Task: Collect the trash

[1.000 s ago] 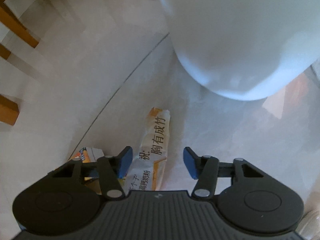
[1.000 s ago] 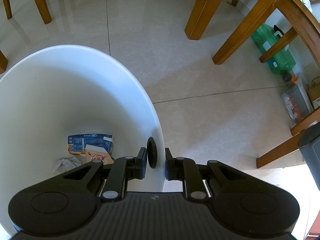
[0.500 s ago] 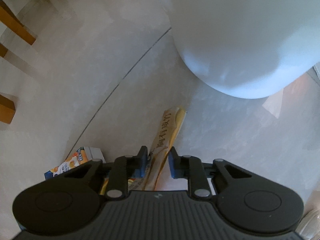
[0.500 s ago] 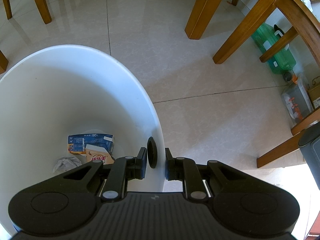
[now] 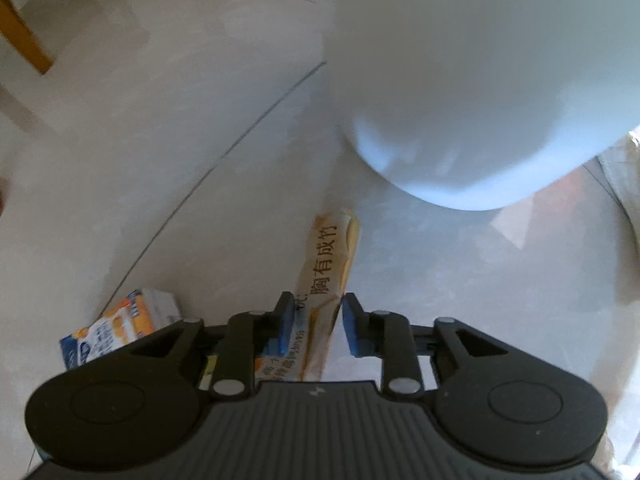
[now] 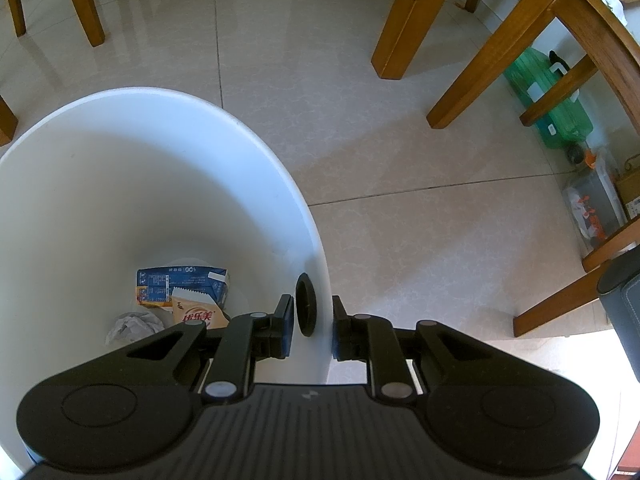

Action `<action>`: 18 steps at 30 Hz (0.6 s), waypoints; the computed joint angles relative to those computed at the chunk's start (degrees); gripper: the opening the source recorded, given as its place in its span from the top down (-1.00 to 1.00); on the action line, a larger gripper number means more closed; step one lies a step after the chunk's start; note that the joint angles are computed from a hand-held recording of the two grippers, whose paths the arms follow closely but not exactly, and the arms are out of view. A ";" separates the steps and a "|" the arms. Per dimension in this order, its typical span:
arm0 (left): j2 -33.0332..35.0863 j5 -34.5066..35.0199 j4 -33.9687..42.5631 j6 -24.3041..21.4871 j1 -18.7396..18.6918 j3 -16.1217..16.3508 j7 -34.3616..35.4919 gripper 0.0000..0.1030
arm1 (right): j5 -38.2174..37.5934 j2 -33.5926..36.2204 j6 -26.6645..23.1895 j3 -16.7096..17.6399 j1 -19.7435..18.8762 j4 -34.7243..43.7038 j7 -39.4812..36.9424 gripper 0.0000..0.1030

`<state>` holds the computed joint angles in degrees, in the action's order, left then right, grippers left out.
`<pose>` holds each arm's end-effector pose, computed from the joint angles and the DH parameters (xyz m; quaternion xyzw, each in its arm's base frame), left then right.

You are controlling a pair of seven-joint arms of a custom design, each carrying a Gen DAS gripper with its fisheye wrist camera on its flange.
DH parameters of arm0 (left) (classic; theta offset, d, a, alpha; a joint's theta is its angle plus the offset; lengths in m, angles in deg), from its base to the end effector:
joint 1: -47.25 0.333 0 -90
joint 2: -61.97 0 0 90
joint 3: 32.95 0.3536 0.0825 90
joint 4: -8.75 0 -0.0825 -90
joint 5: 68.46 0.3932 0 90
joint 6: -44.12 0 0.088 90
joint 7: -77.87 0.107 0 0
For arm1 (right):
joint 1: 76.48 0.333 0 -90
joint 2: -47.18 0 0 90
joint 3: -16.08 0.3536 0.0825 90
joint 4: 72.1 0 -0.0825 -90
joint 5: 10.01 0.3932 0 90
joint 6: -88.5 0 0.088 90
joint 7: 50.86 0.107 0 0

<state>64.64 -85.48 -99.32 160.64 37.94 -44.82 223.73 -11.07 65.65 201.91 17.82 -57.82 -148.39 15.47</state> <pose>0.5494 -0.2285 0.5257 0.1706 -0.9740 0.1475 0.0208 0.6640 0.2416 0.6187 -0.9088 0.3844 -0.1208 0.1081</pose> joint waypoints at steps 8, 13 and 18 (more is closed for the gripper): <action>1.61 3.04 0.72 -0.12 -0.65 -0.74 -0.42 0.24 | -0.20 0.08 -0.16 -0.01 0.20 0.12 0.34 0.53; 2.37 3.51 1.20 0.19 -0.82 -1.00 -1.02 0.23 | -0.25 -0.23 0.12 0.02 0.24 -0.44 0.38 0.51; 3.24 2.23 2.78 -1.41 -0.29 -1.02 1.02 0.10 | -0.12 -0.07 -0.26 0.03 0.21 -0.25 0.65 0.51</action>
